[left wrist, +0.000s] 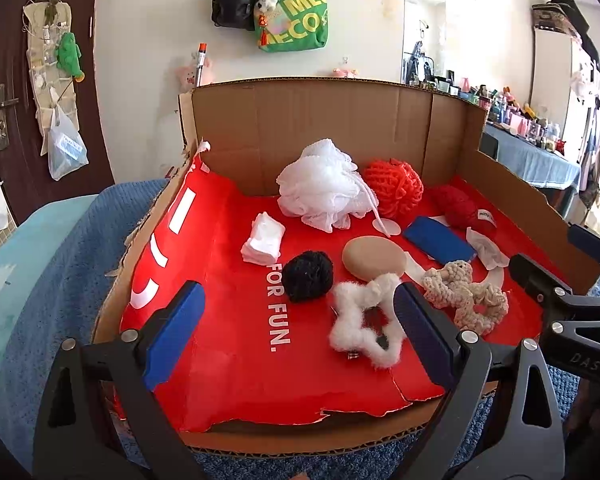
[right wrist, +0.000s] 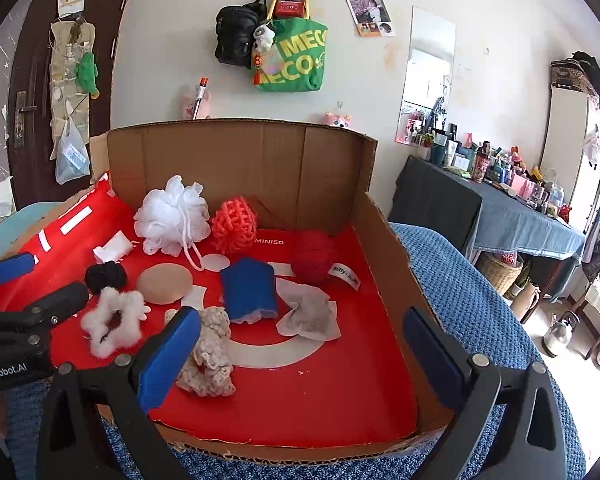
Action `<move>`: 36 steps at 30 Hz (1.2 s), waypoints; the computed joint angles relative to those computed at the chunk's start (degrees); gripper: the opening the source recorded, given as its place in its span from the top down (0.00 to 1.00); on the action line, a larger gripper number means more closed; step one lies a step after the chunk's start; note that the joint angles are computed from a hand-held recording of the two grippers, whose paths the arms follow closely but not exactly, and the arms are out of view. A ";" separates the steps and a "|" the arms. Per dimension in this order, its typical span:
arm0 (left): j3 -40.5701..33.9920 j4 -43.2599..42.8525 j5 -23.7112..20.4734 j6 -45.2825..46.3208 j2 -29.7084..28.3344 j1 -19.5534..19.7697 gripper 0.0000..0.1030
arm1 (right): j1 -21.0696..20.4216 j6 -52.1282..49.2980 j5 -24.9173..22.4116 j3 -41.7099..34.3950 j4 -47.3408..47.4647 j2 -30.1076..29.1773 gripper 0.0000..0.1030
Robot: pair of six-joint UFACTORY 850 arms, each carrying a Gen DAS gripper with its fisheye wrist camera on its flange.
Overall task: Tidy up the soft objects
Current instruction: 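Lift both tools out of the box and hold them above it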
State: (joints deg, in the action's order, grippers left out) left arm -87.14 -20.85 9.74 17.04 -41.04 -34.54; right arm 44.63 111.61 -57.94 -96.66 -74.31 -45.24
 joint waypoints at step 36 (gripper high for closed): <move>0.23 -6.77 1.13 8.64 0.08 -0.29 0.06 | -0.25 -0.85 0.50 -0.32 0.80 -0.27 0.00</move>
